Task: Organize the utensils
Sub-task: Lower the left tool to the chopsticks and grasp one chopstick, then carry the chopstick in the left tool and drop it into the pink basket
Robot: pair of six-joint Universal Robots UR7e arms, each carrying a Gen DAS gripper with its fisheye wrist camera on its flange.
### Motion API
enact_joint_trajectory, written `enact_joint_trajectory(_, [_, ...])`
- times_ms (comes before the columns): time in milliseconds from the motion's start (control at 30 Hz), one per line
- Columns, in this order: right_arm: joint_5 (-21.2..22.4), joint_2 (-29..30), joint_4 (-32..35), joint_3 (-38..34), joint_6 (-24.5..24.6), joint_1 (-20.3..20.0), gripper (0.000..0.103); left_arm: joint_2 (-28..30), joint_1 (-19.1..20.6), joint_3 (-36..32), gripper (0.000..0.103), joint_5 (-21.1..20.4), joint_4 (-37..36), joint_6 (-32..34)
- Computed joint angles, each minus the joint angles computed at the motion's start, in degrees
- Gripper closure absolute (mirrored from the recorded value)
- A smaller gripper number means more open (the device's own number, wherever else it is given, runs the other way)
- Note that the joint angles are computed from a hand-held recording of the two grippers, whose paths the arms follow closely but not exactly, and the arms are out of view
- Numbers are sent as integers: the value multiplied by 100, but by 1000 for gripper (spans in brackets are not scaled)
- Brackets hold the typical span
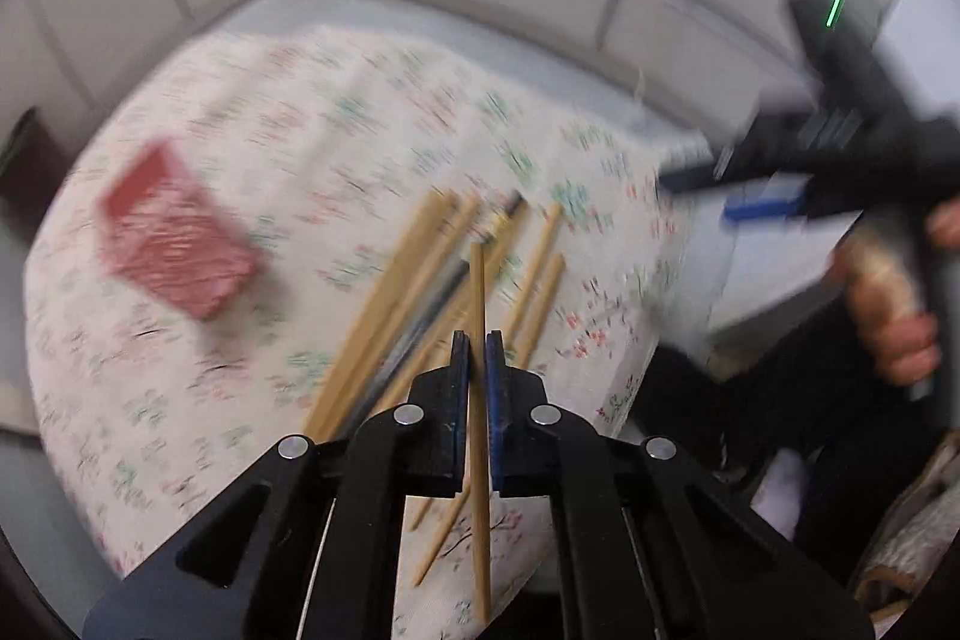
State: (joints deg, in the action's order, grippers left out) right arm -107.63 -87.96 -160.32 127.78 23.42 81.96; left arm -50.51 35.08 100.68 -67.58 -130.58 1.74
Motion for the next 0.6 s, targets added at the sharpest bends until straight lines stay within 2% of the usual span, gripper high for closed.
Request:
enact_joint_trajectory(67, [16, 231, 78, -80, 209, 77, 12, -451, -80, 264, 98, 136, -497, -222])
enact_joint_trajectory(133, [95, 449, 230, -184, 600, 115, 27, -790, -183, 388, 98, 381, -877, -268])
enact_joint_trajectory(200, [392, 658, 541, -364, 934, 93, 48, -1014, -281, 525, 98, 581, -1224, -342])
enact_joint_trajectory(233, [320, 814, 767, -525, 1036, 159, 54, -1156, -335, 634, 98, 715, -1498, -390])
enact_joint_trajectory(267, [200, 930, 859, -629, 1107, 228, 68, -1183, -367, 660, 98, 791, -1662, -410])
enact_joint_trajectory(300, [3, 1088, 855, -737, 1247, 320, 76, -1245, -401, 708, 98, 863, -1893, -427])
enact_joint_trajectory(367, [-202, 1292, 853, -875, 1450, 411, 86, -1311, -473, 778, 98, 978, -2180, -413])
enact_joint_trajectory(467, [-225, 1511, 1064, -1050, 1840, 400, 91, -1440, -570, 896, 98, 1097, -2577, -362])
enact_joint_trajectory(600, [-372, 1672, 1161, -1178, 2098, 428, 91, -1592, -578, 1000, 98, 1131, -2940, -340])
